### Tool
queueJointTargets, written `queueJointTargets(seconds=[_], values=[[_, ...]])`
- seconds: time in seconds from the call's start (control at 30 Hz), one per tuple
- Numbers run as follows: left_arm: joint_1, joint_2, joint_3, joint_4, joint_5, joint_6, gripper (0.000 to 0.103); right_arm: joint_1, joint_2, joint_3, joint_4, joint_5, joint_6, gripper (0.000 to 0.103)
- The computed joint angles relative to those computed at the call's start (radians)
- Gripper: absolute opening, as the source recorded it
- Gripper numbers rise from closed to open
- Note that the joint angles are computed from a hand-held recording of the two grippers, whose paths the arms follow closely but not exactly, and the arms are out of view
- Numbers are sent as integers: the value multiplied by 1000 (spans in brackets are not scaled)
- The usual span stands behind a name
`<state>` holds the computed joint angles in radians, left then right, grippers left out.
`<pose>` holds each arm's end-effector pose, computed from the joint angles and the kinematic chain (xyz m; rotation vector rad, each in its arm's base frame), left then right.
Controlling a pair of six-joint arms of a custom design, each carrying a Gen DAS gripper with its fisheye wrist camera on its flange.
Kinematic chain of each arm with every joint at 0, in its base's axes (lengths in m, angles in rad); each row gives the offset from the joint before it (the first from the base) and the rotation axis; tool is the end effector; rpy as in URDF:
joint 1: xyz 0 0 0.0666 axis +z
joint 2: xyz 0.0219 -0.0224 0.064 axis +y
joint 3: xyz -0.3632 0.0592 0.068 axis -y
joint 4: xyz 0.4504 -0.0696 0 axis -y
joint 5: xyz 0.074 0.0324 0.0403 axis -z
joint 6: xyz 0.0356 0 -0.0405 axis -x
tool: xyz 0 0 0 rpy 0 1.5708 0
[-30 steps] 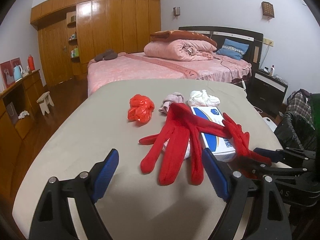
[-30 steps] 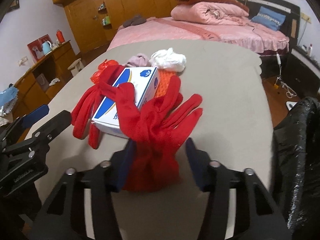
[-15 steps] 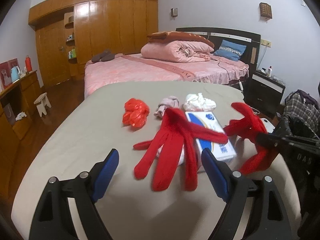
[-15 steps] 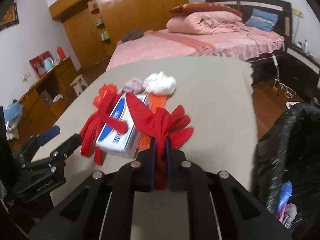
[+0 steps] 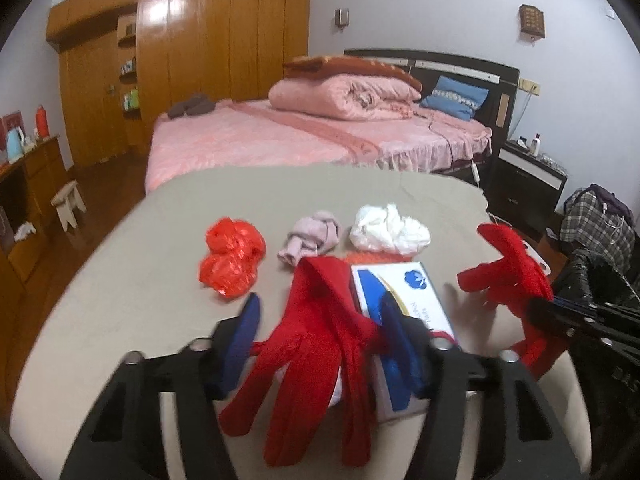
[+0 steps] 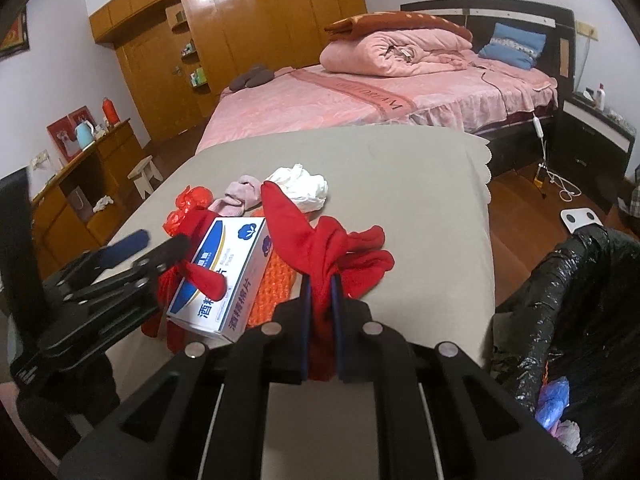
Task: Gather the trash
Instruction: 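Grasp a red glove with the right tool while the left tool grasps the other glove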
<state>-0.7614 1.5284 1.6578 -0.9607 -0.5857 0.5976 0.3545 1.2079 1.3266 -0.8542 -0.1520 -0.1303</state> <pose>0.4410 -0.3937 0.4778 -0.0769 2.2328 -0.0200 0.4527 0.1729 0.4742 -0.3391 2.3083 0.4207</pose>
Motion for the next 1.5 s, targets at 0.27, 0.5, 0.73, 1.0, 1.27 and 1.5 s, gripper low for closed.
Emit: queueJointTargets(seconds=[0.27,0.5,0.73,1.0,1.27,1.5], values=[[13,-21,-36,25,59,9,5,3,11,8,-6,-17,-1,9],[0,-85,-69,40,2,30,3,0,4,18,-5,-34,-2,9],[-24,-154,-105,41,-47,34,3,-1,-13,27,-1,-56,9,9],[-29,-160,-137,-33,-29,73,3,10,-8,13,-26,-41,19,9],[1,-135,-131,-47,-21,66,55,16,-11,-6,-30,-29,21,9],[40,-134,-151,-55,-2,105,64,13,-9,-5,-35,-30,26,9]])
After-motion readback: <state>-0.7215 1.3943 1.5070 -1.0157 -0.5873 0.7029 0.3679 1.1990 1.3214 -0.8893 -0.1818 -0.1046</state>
